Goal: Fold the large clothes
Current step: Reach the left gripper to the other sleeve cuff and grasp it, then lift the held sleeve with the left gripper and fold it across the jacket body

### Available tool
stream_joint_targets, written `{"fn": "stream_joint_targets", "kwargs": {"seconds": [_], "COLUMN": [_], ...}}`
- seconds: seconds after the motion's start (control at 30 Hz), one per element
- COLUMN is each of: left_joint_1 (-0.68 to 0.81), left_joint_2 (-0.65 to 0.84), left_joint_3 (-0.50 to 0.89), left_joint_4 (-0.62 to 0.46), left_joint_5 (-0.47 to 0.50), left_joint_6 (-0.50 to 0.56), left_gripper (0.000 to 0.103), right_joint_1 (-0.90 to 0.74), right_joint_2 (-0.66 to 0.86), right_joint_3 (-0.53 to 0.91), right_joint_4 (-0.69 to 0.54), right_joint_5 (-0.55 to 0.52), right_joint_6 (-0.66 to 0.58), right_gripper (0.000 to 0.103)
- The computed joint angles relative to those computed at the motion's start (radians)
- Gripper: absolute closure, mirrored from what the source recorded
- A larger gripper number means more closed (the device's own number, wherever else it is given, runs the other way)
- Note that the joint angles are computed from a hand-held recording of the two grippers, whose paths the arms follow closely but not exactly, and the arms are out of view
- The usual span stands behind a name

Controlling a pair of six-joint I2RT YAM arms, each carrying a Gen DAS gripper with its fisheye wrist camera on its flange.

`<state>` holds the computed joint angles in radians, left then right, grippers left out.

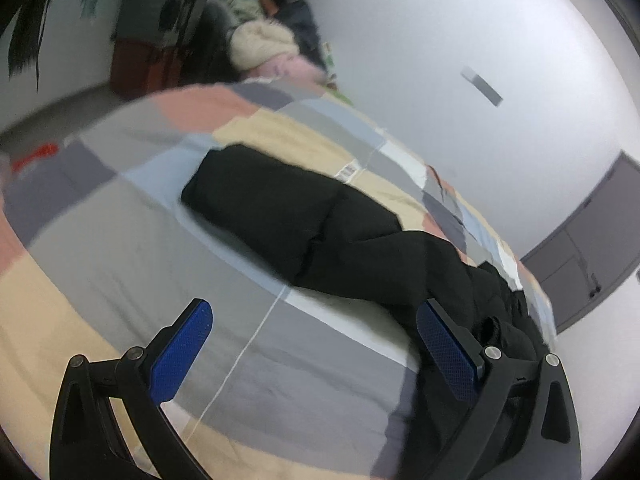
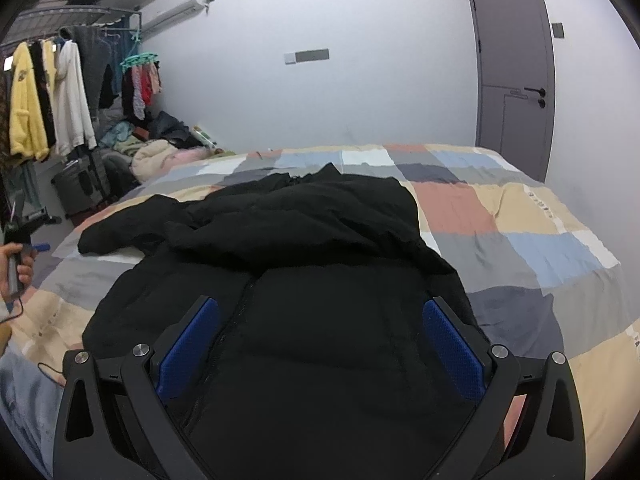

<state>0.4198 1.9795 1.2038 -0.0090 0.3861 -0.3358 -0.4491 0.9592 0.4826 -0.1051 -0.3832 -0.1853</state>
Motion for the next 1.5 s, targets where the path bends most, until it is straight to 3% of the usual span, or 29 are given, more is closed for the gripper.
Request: {"fn": "stream_joint_targets", "kwargs": {"seconds": [0.23,0.5,0.8,0.93,0.97,1.0,1.17,1.5], "left_joint_1": [0.082,0.096,0.057,0.042,0.039,0.037,0.05,0.067], "left_joint_2": [0.317,0.626,0.866,0.94,0.965,0.989,0.901,0.549], "left_joint_3": [0.195,0.536,0.994,1.135,1.19,1.248,1.125,0.697], "left_joint_4": [0.123,0.169,0.014,-0.04,-0.08,-0.128,-0.061,-0.004], "left_joint_5": [0.136,0.185,0.128,0.158,0.161,0.17,0.161,0.016], "left_joint_6": [-0.19,-0.328,-0.358,-0.38,-0.372,-0.358,-0.336,-0.22], "left_gripper": [0.002,0.002,0.01,0.034,0.05,0.057,0.081,0.092], "right_joint_1": [0.116,0.226,0.292,0.31,0.315,0.318,0.31,0.302], "right_joint_2": [0.117,0.268,0.404,0.441,0.444,0.446,0.423,0.333], "right_joint_3": [0.038,0.109,0.192,0.22,0.222,0.226,0.218,0.178], "right_joint_4": [0.051,0.093,0.131,0.123,0.121,0.12,0.122,0.12], "right_joint_5": [0.135,0.242,0.333,0.349,0.352,0.355,0.325,0.296], "right_joint_6": [0.068,0.149,0.231,0.24,0.24,0.238,0.248,0.219], "right_gripper": [0.0,0.0,0.0,0.0,0.0,0.0,0.0,0.0]}}
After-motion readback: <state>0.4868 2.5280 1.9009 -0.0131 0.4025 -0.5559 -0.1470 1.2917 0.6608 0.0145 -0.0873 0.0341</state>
